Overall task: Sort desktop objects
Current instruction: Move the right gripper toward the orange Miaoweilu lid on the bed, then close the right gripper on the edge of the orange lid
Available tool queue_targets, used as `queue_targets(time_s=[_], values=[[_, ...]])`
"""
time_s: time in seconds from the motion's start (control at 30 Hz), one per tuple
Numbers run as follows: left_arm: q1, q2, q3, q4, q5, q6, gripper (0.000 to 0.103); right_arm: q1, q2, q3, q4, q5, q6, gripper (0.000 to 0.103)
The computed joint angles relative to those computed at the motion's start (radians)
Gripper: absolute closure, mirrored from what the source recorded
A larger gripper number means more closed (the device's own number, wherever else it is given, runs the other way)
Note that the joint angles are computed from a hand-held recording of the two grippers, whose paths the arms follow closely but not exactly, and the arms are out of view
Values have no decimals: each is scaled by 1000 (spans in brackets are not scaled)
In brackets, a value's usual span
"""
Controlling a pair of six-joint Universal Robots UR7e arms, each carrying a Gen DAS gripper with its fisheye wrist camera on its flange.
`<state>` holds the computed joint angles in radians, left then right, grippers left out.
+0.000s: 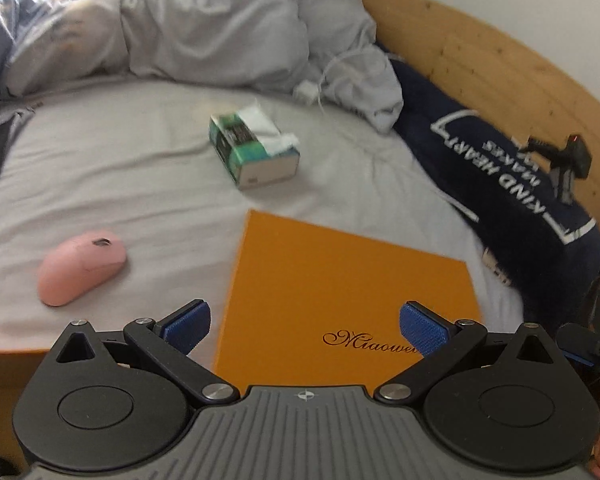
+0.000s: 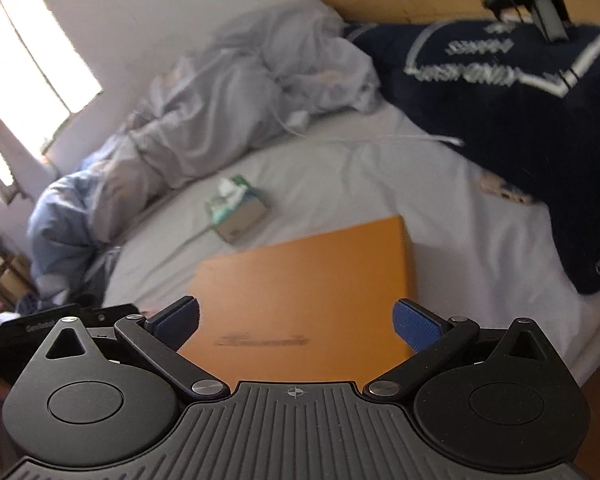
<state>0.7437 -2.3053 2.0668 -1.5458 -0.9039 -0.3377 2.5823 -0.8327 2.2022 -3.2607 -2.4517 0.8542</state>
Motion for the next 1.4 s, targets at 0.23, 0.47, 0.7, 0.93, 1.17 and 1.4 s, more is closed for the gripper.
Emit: queue_targets(time_s=[0.23,0.47,0.7,0.93,1.17,1.4], values=[[122,91,34,-124,11,48,0,-101,1,41,22,83,28,0],[186,168,48,-187,16,98,14,-171,47,59,-56,124,3,19],[242,205,45,-190,-14,114,14,-203,69,72,-99,152,-10,35],[313,232,35,-235,-79,133,2,-231,66,105,-162,199,-41,33],[366,256,29,-270,-134,166,0,-275,78,142,-258,278,-47,22],[406,271,27,-306,-174,188,1,-271,85,137,-257,268,-54,23]])
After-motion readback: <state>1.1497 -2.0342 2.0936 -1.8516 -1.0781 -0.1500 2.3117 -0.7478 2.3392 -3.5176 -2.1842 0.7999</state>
